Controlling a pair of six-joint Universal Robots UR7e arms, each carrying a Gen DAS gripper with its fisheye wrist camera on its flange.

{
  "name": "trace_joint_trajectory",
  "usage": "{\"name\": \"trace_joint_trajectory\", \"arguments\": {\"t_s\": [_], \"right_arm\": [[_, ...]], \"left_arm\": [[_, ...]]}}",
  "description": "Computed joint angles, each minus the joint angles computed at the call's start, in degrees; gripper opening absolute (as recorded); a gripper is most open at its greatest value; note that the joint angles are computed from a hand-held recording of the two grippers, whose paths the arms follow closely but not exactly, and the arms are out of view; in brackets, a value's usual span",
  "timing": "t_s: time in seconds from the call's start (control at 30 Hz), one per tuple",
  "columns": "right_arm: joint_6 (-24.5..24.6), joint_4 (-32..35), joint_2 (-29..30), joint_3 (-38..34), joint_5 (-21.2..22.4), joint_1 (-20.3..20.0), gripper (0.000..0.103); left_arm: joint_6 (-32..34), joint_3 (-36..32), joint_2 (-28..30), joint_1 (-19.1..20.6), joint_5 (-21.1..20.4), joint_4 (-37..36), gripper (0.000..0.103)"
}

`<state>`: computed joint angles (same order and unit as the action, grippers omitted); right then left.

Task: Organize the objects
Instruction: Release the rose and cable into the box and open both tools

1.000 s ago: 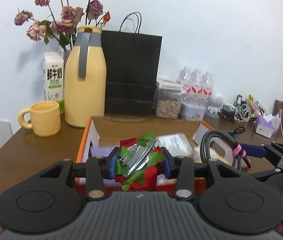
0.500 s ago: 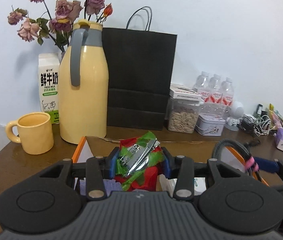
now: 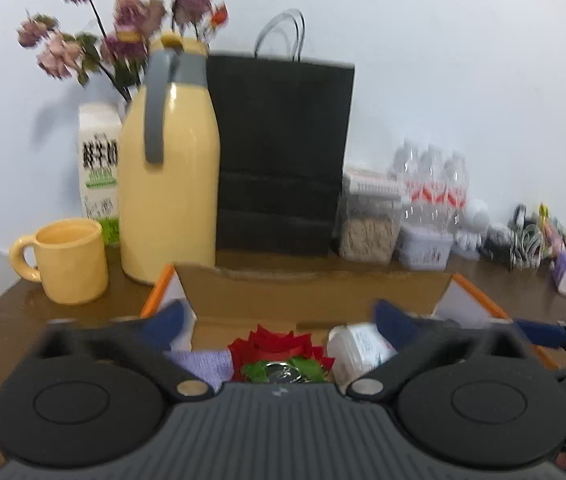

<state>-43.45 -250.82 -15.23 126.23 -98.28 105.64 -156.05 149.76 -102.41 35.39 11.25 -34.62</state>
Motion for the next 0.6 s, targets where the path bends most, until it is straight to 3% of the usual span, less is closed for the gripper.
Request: {"name": "trace_joint_trajectory", "arguments": {"t_s": [0.07,0.17,0.6], "right_arm": [[0.05,0.20,-0.18,0.13,0.00,-0.03,0.103],[-0.22,-0.16,-0.15,0.42,0.43,-0.05,0.103],[-0.92,-1.97,-0.07,1.23,1.42,-0.15,0.103]], "left_arm": [[4.88,1.22,-1.80,-0.53,-0.46,-4.80,0.103],[2.70,0.65,-1.78,-1.22,-1.19,-2.22,0.103],[4.62,2.31,-3.89,-2.75,-2.11,-4.27,0.103]]}}
